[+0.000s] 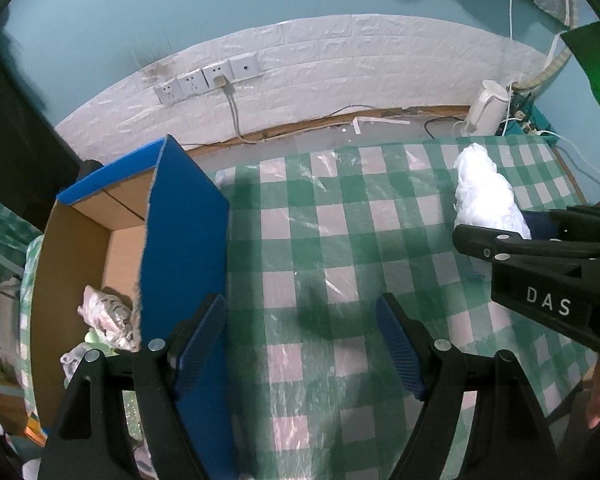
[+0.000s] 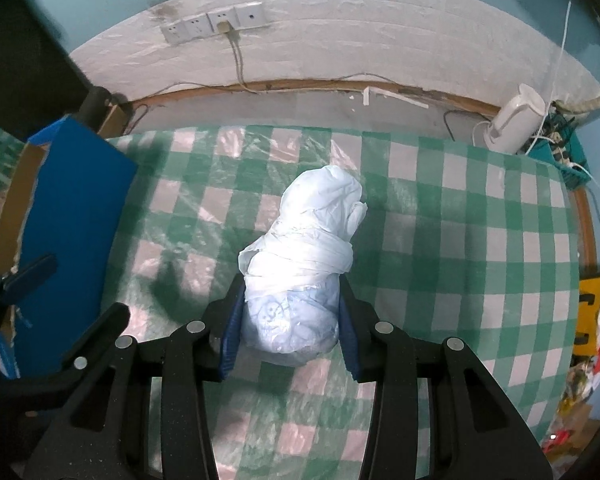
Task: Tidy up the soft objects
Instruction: 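Lift the white cloth and carry it over the box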
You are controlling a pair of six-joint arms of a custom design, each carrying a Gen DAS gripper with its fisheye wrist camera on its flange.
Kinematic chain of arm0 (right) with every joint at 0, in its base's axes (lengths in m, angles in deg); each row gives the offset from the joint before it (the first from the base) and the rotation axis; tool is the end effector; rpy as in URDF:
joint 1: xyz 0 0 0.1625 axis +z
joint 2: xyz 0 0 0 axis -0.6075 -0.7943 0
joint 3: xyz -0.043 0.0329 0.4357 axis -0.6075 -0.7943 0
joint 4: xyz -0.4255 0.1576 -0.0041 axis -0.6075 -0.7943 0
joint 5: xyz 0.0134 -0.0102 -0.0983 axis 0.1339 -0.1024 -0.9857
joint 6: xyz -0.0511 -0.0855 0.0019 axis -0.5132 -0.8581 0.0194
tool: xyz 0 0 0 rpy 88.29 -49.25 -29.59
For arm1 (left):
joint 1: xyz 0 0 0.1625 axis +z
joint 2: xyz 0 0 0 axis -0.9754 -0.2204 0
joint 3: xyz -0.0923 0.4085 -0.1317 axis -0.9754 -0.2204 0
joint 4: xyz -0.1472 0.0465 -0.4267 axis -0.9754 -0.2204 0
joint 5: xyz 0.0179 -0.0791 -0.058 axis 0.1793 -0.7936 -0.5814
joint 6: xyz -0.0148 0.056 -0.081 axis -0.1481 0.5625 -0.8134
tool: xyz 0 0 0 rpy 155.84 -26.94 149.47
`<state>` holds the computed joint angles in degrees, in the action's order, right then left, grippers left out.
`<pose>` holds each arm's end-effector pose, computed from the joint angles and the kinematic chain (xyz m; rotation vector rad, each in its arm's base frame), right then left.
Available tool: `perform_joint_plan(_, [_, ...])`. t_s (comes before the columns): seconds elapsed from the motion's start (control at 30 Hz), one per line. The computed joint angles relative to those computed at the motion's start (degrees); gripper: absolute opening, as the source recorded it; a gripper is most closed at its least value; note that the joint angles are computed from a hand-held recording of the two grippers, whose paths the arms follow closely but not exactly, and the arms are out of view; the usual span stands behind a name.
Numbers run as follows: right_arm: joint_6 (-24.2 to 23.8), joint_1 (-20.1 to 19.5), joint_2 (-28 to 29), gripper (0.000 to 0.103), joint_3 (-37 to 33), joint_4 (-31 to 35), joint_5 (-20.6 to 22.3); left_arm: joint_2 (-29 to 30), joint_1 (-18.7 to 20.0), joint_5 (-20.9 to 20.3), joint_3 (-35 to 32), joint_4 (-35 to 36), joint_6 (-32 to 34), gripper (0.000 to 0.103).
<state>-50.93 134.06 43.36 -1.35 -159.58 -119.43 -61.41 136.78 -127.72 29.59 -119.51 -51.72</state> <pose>0.1642 -0.7638 0.1027 0.2617 -2.4689 0.3565 -0.1804 -0.7219 0.0955 0.4934 2.2274 -0.4384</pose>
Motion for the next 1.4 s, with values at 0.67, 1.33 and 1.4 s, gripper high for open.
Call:
perform_joint_plan(0.67, [-5.1,4.2,-4.3,0.041,5.5,-4.0,3.3,-7.7,-2.2,1.8,7.8,-3.3,-0.6,0.039])
perform_joint_plan(1.33, [-9.1,9.4,-1.3,0.041,3.5,-2.8,7.4,-17.5,-1.0,3.2,13.9,-2.4,-4.3,0.014])
perform_joint_plan(1.4, [-9.2,10.0,-0.7,0.041,3.0,-2.4,7.9,-18.3,-0.7,3.5,14.4,-2.4,-4.8,0.013])
